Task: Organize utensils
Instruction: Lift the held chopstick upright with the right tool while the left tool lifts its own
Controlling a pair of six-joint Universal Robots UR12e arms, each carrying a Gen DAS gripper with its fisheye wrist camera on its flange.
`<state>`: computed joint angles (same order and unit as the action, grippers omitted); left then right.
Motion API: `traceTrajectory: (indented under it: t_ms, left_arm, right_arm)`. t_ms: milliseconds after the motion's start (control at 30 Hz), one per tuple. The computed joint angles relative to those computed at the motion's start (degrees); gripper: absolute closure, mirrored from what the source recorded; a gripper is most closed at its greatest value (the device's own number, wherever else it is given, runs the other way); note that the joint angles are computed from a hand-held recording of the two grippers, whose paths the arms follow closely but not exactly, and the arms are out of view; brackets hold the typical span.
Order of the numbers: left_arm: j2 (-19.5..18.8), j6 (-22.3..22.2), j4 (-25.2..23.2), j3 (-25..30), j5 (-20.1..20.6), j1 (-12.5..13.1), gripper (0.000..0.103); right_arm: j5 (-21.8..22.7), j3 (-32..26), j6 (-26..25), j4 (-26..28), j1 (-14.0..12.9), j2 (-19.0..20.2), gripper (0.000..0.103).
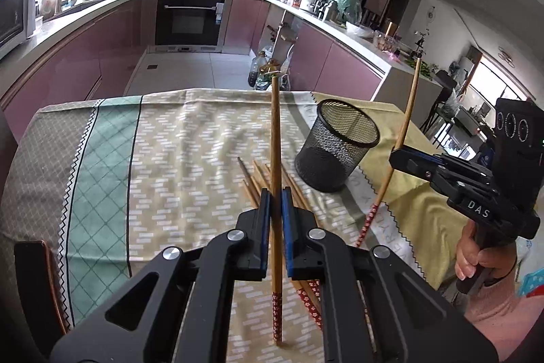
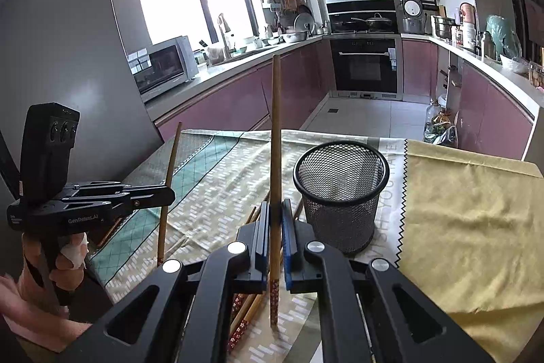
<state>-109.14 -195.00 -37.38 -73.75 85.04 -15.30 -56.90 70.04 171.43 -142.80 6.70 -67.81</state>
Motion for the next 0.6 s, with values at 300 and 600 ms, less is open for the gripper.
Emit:
traceTrajectory:
  t_ms: [300, 600]
  left_arm:
    - [-0.07, 0.06, 3.23, 2.06, -3.37, 0.35, 0.096]
    - [-3.34, 1.02, 6.48, 8.96, -4.54, -0.08, 0.096]
  right_arm:
    - [0.95, -1.96, 1.32, -3.98, -0.9, 0.98, 0.097]
    - [1.56, -5.46, 2.19, -6.53, -1.66, 2.51, 0.097]
